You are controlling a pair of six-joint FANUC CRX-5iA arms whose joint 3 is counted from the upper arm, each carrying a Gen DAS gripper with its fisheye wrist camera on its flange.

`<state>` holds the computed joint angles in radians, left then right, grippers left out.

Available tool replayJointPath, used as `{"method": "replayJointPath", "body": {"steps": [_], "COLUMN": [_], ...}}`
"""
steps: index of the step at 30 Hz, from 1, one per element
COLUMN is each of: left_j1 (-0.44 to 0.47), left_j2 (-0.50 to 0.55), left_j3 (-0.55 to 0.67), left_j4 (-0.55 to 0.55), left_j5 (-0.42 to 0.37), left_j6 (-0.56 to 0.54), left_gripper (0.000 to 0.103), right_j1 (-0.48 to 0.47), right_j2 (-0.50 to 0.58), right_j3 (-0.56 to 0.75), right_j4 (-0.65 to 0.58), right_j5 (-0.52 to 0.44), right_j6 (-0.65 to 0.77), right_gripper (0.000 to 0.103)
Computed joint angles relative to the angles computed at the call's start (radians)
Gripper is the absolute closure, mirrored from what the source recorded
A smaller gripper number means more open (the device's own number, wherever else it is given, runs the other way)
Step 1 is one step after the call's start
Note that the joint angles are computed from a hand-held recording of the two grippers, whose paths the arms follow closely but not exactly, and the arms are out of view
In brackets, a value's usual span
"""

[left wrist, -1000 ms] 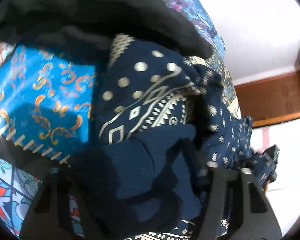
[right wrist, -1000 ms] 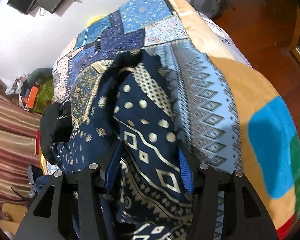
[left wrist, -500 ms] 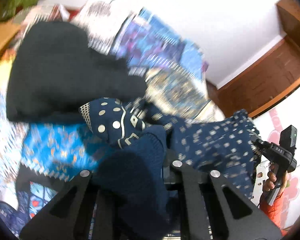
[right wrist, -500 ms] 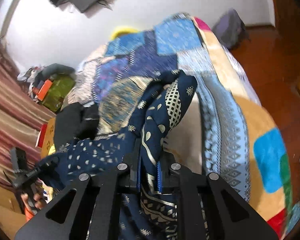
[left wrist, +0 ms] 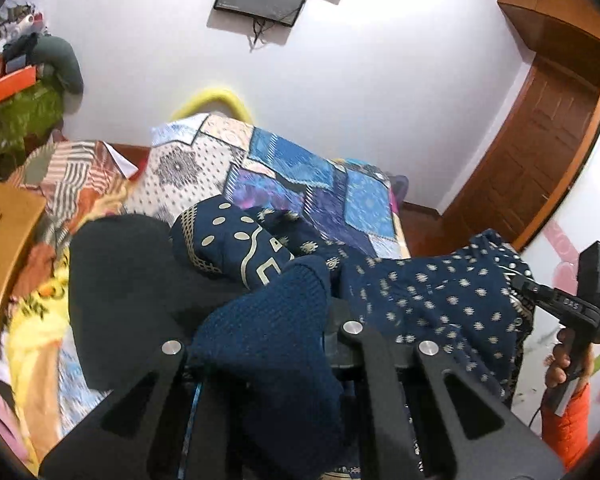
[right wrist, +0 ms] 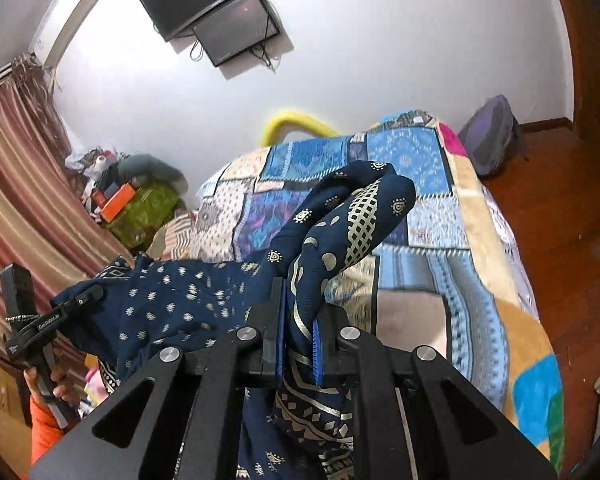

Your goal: Fold large clothes

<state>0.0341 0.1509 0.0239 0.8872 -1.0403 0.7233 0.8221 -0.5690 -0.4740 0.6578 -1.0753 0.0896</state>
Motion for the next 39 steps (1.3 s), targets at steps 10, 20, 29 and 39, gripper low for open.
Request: {"method": "replayJointPath", "body": {"steps": [10,20,29,39], "left_j1": [-0.074,-0.080,-0.093,-0.039], "left_j2": [0.201,0.357,0.289,0.104], "left_j3": [0.168,0.260,0.234,0.096], "left_j4": [-0.223,-0.324,-0.411,-0.396], "left_j5": [0.022,0.001,0.031,0.037], "left_j6": [0.148,0.268,0.294,0.206], "left_gripper": [0.092,0.087,0.083,0.083], "right_j1": [-0.241,-0.375,-0.240,0.027], "right_j2": [0.142,0.170,0.205,0.072], "right_j3": [0.022,-0.047,0.002,0.013], "right_j4": [-0.223,-0.354,-0.205,-0.066], "right_j5": [0.080,0.142,-0.039,-0.254], "right_j6": [0.203,0.276,0.233,0.103], "right_gripper": [0.094,0.093,0.091,0.091]}}
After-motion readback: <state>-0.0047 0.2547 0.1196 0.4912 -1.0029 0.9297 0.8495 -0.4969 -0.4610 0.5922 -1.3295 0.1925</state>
